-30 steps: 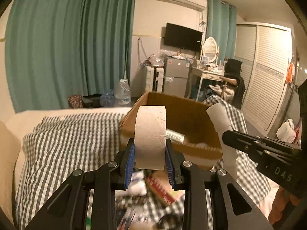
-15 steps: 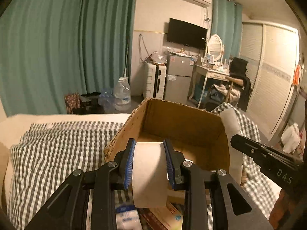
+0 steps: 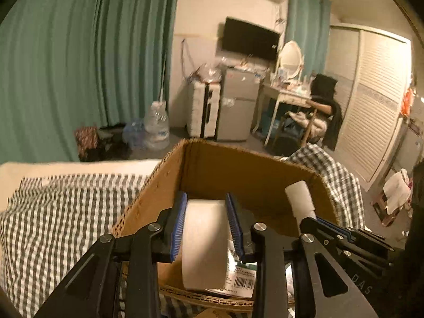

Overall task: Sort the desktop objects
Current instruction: 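Carry tape roll and white tube into the cardboard box and release both, then withdraw both grippers from the box back over the pile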

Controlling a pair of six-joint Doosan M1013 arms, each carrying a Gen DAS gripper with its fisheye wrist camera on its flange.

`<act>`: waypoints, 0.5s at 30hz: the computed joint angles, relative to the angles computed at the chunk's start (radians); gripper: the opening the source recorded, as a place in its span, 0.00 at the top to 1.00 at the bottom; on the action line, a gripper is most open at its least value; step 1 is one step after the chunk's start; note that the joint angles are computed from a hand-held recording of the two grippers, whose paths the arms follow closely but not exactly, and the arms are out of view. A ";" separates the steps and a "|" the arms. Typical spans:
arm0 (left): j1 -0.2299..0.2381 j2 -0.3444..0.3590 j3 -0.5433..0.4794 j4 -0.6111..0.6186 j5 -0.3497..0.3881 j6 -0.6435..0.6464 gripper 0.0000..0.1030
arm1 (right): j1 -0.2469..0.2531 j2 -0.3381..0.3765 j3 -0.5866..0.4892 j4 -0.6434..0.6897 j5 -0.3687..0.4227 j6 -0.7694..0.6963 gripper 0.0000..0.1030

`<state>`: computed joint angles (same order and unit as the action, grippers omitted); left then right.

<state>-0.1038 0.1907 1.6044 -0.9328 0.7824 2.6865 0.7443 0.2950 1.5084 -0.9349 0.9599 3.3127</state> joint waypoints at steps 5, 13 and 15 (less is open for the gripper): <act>0.012 -0.019 0.031 -0.047 -0.052 0.045 0.23 | 0.013 -0.003 0.004 -0.027 0.038 0.049 0.58; 0.045 -0.062 0.059 -0.038 -0.076 0.091 0.02 | 0.048 -0.001 -0.014 -0.039 0.092 0.043 0.41; 0.058 -0.072 0.058 -0.033 -0.068 0.092 0.02 | 0.060 -0.001 -0.022 -0.051 0.105 0.042 0.39</act>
<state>-0.0462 0.1187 1.6629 -0.9661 0.7142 2.7782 0.8040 0.2938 1.4867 -0.9859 1.0649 3.3546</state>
